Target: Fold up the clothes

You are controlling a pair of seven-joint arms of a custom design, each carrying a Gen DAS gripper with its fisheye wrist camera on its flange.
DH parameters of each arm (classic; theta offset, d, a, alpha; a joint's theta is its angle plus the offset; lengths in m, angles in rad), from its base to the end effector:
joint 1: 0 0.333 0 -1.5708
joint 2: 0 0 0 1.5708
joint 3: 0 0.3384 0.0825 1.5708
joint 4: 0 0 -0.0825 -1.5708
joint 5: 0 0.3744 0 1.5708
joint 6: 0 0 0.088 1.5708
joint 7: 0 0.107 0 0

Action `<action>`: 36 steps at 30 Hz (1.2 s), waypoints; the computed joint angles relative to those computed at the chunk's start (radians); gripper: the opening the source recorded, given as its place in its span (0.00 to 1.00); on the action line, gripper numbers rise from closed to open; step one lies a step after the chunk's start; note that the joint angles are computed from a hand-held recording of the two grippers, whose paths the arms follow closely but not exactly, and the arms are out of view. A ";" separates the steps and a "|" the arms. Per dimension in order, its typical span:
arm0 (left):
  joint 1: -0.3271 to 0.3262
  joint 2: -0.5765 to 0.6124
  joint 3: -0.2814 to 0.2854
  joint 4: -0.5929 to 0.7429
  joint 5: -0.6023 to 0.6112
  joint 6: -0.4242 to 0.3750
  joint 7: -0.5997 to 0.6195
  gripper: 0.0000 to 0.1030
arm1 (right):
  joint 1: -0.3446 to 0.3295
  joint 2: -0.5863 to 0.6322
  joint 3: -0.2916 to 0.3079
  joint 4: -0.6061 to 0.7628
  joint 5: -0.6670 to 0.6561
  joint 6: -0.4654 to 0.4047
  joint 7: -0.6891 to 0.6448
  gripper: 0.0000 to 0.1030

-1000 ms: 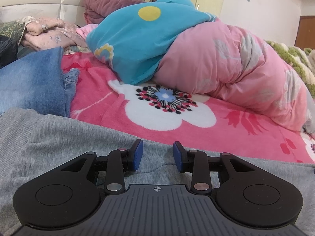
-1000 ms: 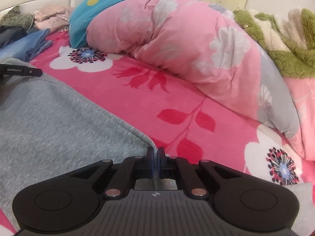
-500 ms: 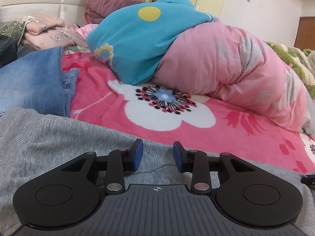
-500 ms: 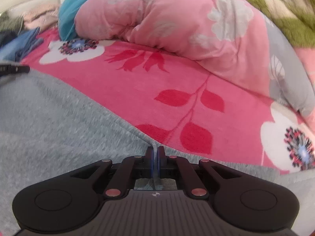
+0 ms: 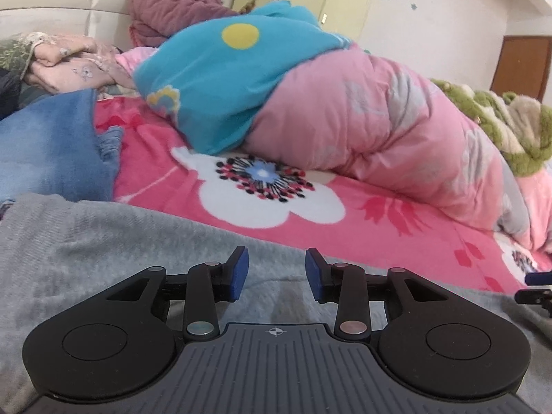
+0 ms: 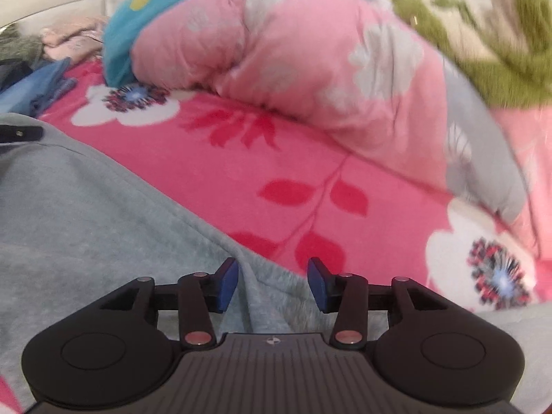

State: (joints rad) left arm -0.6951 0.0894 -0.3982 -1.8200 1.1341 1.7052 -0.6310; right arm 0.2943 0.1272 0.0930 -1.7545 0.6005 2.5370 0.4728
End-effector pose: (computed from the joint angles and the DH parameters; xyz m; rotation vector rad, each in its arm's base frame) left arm 0.3469 -0.4666 0.5457 -2.0241 0.8020 -0.8449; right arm 0.5970 0.2327 0.5893 -2.3185 0.5619 -0.4603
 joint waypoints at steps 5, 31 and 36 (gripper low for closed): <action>-0.002 -0.021 -0.006 -0.019 -0.005 -0.032 -0.053 0.35 | 0.013 0.001 0.037 0.078 0.097 -0.119 -0.126 0.55; 0.021 -0.053 -0.021 -0.044 -0.099 -0.120 -0.095 0.35 | 0.218 0.166 0.118 0.218 0.035 -0.143 -0.153 0.03; 0.022 -0.048 -0.020 -0.038 -0.100 -0.115 -0.072 0.35 | 0.231 0.184 0.119 0.204 0.017 -0.105 -0.140 0.03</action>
